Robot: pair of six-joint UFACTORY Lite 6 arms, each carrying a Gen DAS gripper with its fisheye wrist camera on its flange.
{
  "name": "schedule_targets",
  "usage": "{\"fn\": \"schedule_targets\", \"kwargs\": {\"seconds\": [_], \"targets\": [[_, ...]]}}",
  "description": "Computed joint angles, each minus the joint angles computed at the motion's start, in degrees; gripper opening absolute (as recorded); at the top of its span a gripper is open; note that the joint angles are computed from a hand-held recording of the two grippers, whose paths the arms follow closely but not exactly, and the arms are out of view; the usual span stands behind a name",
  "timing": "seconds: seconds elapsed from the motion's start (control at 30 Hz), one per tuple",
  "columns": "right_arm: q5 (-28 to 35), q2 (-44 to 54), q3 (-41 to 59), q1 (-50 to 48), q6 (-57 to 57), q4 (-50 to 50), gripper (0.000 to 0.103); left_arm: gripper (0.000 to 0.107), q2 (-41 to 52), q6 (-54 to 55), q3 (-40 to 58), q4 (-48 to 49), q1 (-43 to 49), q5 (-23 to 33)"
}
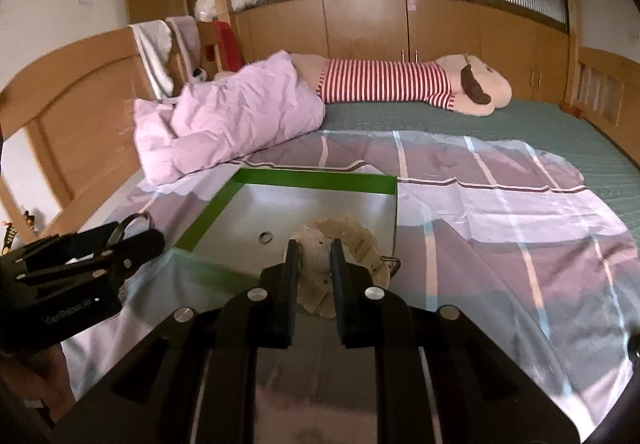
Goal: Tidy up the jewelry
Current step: 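Open the left tool to drop the bangle while the right tool drops the watch in the box, then move the right tool toward the beaded bracelets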
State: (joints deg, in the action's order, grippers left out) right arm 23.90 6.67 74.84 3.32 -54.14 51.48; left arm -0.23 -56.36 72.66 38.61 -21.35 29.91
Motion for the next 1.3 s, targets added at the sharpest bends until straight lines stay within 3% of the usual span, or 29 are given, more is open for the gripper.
{"fn": "schedule_targets", "kwargs": {"seconds": [0.07,0.2,0.23,0.27,0.3,0.33,0.4,0.53,0.67,0.8,0.93,0.97,1.07,1.17,1.3], "targets": [[-1.56,8.27,6.38,1.28,1.64,-0.97,0.016,0.060,8.83,1.25,6.77,0.33,2.69,-1.89],[-2.68,18.25,14.39,2.23,1.26,-0.01,0.016,0.060,20.37,9.11,15.33,-7.90,7.15,-4.12],[-2.43,19.97,16.18,2.36,2.63,-1.56,0.022,0.061,22.61,10.75,16.66,-9.64,8.02,-4.79],[-1.04,22.02,18.36,2.19,4.27,-3.18,0.031,0.072,24.21,13.54,17.41,-12.22,8.79,-5.70],[-0.24,22.62,19.08,1.80,5.88,-4.60,0.053,0.082,24.99,14.83,17.72,-13.15,9.12,-5.97],[-0.29,22.18,18.92,1.37,5.88,-4.16,0.064,0.082,24.65,14.47,16.85,-12.24,9.28,-6.93],[1.14,18.94,17.56,-0.79,2.13,0.60,0.075,0.085,21.93,12.18,15.07,-9.42,9.33,-7.78],[7.57,9.56,16.20,-7.45,-0.61,8.27,0.080,0.090,8.88,10.64,11.12,-8.91,9.80,-9.16],[15.89,-7.58,5.57,-18.03,-12.95,22.96,0.089,0.097,-8.36,4.44,4.55,-2.66,7.85,-7.43],[24.82,-21.94,-5.97,-27.89,-19.83,26.57,0.089,0.099,-26.85,0.64,-6.09,7.10,0.31,0.62],[31.29,-33.77,-19.42,-37.19,-25.17,25.19,0.089,0.099,-44.25,-7.64,-21.88,14.84,-10.06,13.46],[32.87,-36.10,-22.01,-38.85,-25.76,23.30,0.089,0.099,-48.17,-10.79,-26.07,15.83,-14.30,18.81],[36.41,-40.67,-26.85,-42.30,-25.75,17.69,0.089,0.099,-50.92,-16.32,-31.34,15.08,-25.24,31.45],[37.17,-42.48,-29.55,-42.03,-24.74,12.68,0.089,0.099,-51.98,-20.25,-34.91,16.00,-34.24,38.58],[36.60,-44.47,-31.47,-40.78,-25.04,10.97,0.089,0.099,-50.62,-19.20,-36.25,15.29,-32.16,36.05]]}}
